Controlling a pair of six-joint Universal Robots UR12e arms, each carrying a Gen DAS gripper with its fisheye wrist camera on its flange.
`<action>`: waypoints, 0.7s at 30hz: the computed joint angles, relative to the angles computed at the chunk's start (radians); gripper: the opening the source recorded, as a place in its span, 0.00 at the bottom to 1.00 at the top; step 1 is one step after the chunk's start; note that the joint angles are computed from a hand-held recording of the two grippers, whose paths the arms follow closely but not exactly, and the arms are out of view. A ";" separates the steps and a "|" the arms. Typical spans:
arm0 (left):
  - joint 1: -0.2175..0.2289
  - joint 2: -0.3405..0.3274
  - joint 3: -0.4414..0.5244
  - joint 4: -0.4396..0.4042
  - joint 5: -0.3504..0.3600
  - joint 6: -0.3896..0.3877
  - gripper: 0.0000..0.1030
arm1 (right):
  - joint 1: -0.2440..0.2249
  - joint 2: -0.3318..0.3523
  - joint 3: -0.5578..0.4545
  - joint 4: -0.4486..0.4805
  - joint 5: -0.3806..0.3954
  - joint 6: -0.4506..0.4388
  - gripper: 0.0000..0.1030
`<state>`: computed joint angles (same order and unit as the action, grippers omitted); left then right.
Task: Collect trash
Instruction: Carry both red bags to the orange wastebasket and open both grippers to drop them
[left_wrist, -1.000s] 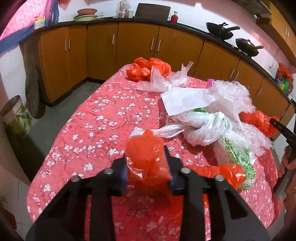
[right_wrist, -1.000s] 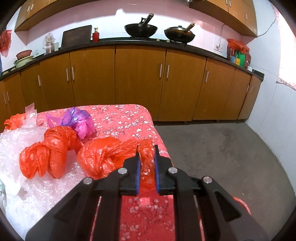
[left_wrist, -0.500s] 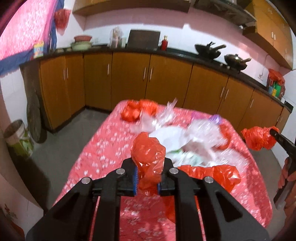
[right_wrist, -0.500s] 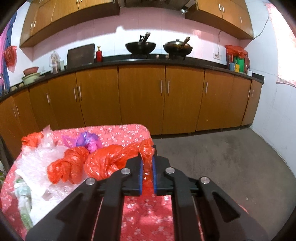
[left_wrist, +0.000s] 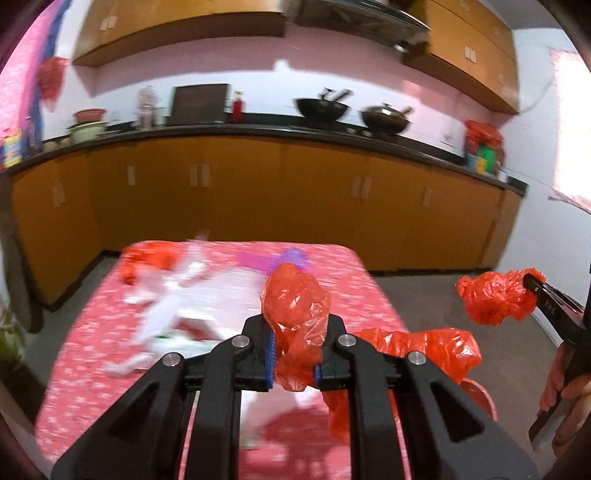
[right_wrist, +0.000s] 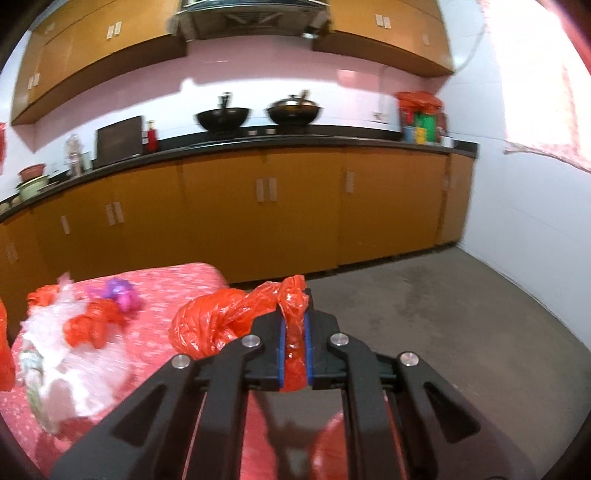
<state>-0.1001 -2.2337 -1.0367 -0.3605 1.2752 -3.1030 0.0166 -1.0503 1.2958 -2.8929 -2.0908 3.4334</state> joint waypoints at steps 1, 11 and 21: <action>-0.011 -0.007 0.011 -0.014 -0.010 0.005 0.14 | -0.010 -0.017 0.029 0.000 -0.016 0.010 0.09; -0.128 -0.060 0.075 -0.133 -0.093 0.125 0.14 | -0.078 -0.129 0.245 0.000 -0.080 0.071 0.09; -0.220 -0.119 0.125 -0.277 -0.043 0.255 0.14 | -0.129 -0.157 0.359 0.070 -0.068 0.176 0.09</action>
